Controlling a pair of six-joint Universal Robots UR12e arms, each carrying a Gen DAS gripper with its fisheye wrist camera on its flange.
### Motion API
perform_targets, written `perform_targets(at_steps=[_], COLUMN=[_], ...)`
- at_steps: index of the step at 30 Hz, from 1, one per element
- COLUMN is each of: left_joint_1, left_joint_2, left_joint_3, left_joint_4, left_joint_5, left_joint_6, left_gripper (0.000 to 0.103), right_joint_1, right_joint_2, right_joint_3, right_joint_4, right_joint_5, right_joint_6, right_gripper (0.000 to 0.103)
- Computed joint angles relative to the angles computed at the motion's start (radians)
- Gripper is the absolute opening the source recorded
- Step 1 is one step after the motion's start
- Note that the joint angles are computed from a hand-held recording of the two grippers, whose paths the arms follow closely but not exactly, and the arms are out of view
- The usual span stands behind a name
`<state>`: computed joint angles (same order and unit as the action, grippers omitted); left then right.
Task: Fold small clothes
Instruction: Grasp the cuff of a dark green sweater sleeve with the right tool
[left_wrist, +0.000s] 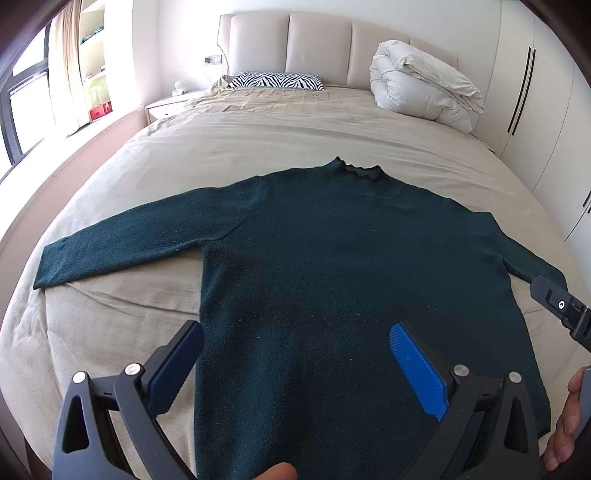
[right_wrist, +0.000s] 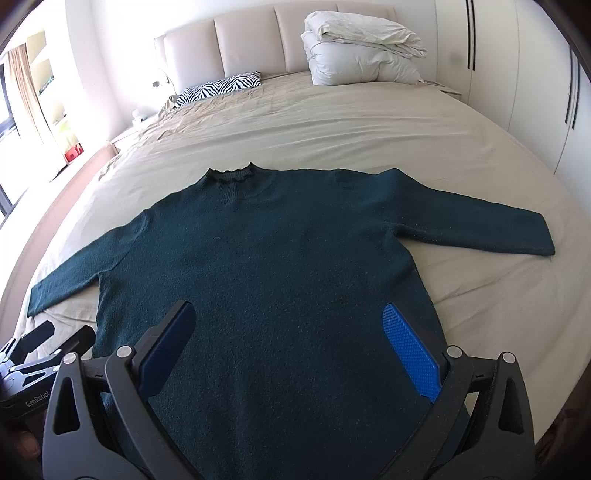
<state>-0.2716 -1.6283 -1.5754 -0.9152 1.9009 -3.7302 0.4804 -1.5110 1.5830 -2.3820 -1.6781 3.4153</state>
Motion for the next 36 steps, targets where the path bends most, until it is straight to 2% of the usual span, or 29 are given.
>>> perform_targets(at_steps=[3,6,10,12,14,16,18,22,26,29,30,31,33,36], left_joint_1=[0.021,0.023,0.026,0.022,0.019,0.019,0.023,0.036,0.046,0.056,0.06,0.063,0.067,0.072], left_joint_2=[-0.028,-0.071,-0.123,-0.148,-0.176,-0.198,-0.212,-0.229,-0.241,-0.241,-0.241,-0.241,-0.243,-0.249], left_joint_3=[0.031,0.084,0.134,0.159,0.195,0.23,0.247,0.255,0.257,0.244,0.24,0.234,0.232,0.235], left_joint_4=[-0.012,-0.047,-0.027,-0.016,-0.046,-0.093,-0.104,-0.067,-0.041,-0.008,0.002,0.013,0.019,0.011], left_joint_5=[-0.1,-0.147,-0.207,-0.212,-0.21,-0.222,-0.243,-0.303,-0.346,-0.384,-0.394,-0.406,-0.418,-0.43], left_joint_6=[-0.006,0.008,0.042,0.057,0.061,0.063,0.037,0.023,0.023,0.009,0.003,-0.001,-0.006,-0.003], left_gripper=[0.103,0.103,0.103,0.103,0.103,0.103,0.103,0.103,0.103,0.103,0.102,0.101,0.093,0.09], right_joint_1=[-0.085,-0.195,-0.365,-0.442,-0.519,-0.582,-0.63,-0.676,-0.688,-0.693,-0.693,-0.693,-0.691,-0.675], right_joint_2=[-0.028,-0.049,-0.075,-0.081,-0.077,-0.067,-0.05,-0.012,0.033,0.063,0.072,0.081,0.105,0.132], right_joint_3=[0.04,0.074,0.148,0.189,0.226,0.249,0.268,0.292,0.277,0.254,0.247,0.238,0.198,0.148], right_joint_4=[-0.063,-0.088,-0.145,-0.19,-0.243,-0.265,-0.305,-0.41,-0.469,-0.483,-0.493,-0.504,-0.462,-0.408], right_joint_5=[0.082,0.172,0.287,0.328,0.399,0.462,0.521,0.568,0.556,0.532,0.523,0.515,0.516,0.484], right_joint_6=[0.029,0.099,0.263,0.358,0.445,0.539,0.608,0.695,0.727,0.746,0.748,0.739,0.697,0.652], right_gripper=[0.103,0.103,0.103,0.102,0.098,0.093,0.089,0.081,0.075,0.075,0.071,0.055,0.037,0.026])
